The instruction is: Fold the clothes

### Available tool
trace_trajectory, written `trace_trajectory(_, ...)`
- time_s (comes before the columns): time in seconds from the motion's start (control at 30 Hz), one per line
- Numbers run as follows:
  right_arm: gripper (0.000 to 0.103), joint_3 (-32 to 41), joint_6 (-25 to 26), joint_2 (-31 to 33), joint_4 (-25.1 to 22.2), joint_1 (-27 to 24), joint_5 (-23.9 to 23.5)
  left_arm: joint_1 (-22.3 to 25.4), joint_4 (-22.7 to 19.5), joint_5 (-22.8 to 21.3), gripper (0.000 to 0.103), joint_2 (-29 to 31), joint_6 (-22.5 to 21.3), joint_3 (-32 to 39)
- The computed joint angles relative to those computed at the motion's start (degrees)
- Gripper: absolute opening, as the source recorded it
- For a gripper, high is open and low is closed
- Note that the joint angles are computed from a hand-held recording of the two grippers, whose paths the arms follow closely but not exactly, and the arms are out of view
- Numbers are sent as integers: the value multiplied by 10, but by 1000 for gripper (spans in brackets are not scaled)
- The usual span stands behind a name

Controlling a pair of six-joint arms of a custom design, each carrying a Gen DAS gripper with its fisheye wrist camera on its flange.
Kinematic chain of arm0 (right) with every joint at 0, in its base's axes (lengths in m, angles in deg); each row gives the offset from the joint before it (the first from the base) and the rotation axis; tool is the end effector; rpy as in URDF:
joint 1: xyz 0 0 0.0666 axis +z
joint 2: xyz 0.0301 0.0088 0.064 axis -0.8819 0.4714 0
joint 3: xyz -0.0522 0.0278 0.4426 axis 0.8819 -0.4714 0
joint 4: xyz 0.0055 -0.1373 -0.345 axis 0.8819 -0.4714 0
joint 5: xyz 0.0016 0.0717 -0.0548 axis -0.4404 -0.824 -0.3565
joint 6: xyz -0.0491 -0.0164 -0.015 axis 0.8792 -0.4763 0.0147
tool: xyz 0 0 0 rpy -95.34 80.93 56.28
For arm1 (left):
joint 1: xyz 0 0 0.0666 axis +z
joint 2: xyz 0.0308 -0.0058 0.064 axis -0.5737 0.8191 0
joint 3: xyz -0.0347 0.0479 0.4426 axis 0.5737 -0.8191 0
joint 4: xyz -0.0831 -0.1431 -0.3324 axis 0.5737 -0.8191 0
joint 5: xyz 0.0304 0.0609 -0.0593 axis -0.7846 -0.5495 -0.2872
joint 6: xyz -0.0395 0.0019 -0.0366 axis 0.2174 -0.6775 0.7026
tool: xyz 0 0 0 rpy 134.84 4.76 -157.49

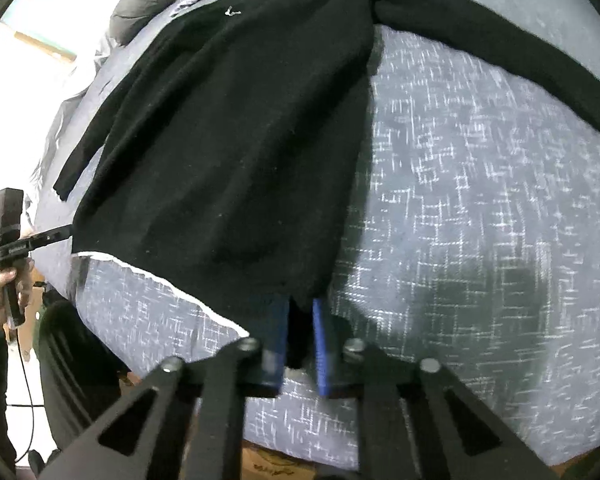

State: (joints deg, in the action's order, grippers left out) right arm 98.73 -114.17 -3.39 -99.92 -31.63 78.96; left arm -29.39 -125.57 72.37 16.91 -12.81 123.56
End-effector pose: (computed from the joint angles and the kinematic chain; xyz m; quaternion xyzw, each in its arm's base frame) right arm 0.3430 0.2067 0.4286 0.0315 0.9756 0.1814 0.1196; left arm 0.5063 0.0318 0.4008 0.1986 0.9461 -0.2486 0.0598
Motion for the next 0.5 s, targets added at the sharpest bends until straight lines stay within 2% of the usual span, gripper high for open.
trace_trajectory(0.2, 5, -1, 17, -23, -2, -11, 11, -10, 7, 2, 35, 5, 10, -19)
trace_trajectory(0.3, 4, 10, 20, -35, -13, -10, 24, -20, 9, 1, 14, 2, 4, -26)
trace_trajectory(0.5, 3, 23, 29, -58, -36, -16, 55, -26, -11, 19, 10, -23, -26, -12)
